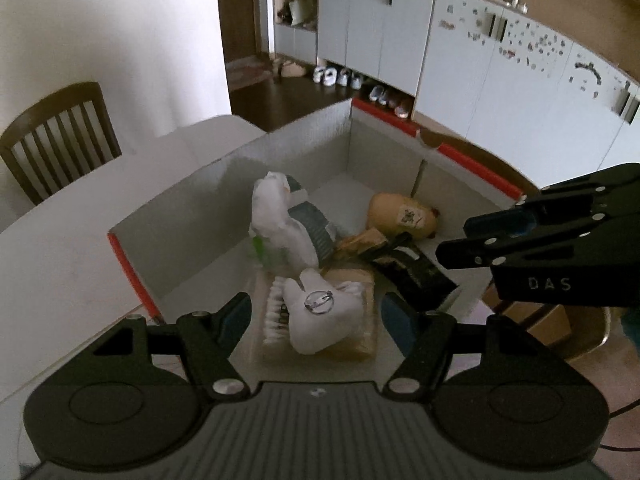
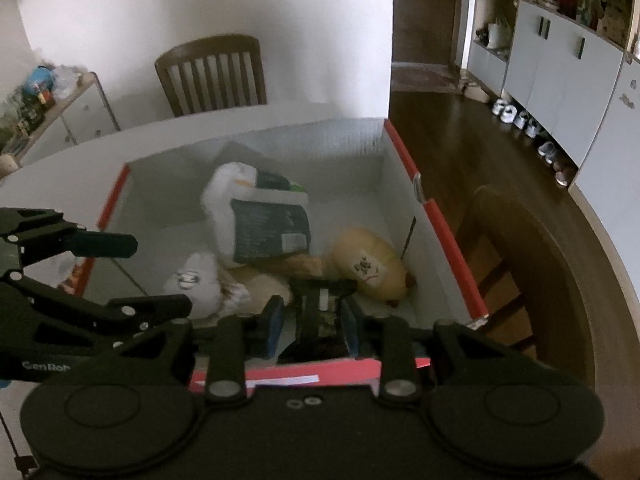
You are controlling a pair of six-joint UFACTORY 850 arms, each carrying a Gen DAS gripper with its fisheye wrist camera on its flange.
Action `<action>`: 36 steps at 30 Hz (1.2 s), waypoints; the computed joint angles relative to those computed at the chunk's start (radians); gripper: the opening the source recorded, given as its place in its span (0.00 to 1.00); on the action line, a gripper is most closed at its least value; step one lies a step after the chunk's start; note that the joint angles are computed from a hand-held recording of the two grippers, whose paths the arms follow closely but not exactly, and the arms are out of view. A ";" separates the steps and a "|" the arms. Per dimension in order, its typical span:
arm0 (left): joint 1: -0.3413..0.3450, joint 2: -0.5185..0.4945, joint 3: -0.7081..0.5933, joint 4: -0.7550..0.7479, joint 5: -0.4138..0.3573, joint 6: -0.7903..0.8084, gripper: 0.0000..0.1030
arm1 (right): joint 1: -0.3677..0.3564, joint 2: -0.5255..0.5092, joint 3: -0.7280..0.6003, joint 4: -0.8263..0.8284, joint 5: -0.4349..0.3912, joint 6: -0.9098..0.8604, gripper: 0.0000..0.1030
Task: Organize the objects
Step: 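Lower the plush toy and snack bag into the box and open both tools, then withdraw both tools from the red box back toward the table items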
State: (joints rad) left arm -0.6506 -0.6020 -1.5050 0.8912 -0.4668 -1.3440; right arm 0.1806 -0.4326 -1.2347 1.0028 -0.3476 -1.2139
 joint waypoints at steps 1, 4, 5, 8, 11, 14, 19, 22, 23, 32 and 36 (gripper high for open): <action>-0.005 0.010 0.011 0.025 0.000 -0.025 0.69 | -0.002 0.014 0.012 0.030 -0.001 -0.032 0.30; -0.021 0.046 0.047 0.106 -0.002 -0.117 0.69 | -0.007 0.057 0.043 0.094 -0.008 -0.097 0.30; -0.027 0.057 0.058 0.132 0.001 -0.146 0.69 | -0.007 0.071 0.052 0.108 -0.010 -0.114 0.30; -0.048 0.099 0.100 0.229 -0.008 -0.246 0.69 | -0.006 0.110 0.078 0.128 -0.011 -0.151 0.32; -0.069 0.139 0.139 0.312 -0.023 -0.336 0.69 | -0.007 0.142 0.098 0.114 -0.023 -0.145 0.34; -0.086 0.178 0.180 0.364 -0.039 -0.414 0.69 | -0.006 0.172 0.121 0.116 -0.029 -0.157 0.36; -0.112 0.241 0.252 0.434 -0.071 -0.525 0.78 | 0.003 0.215 0.157 0.126 -0.036 -0.184 0.44; -0.124 0.278 0.294 0.464 -0.094 -0.568 0.78 | 0.014 0.241 0.181 0.142 -0.034 -0.203 0.51; -0.126 0.291 0.310 0.474 -0.099 -0.584 0.78 | 0.020 0.248 0.187 0.146 -0.033 -0.205 0.53; -0.116 0.440 0.488 0.518 -0.102 -0.691 0.82 | 0.106 0.289 0.230 0.205 0.026 -0.210 0.66; -0.094 0.509 0.571 0.529 -0.074 -0.711 0.83 | 0.159 0.302 0.250 0.254 0.069 -0.226 0.76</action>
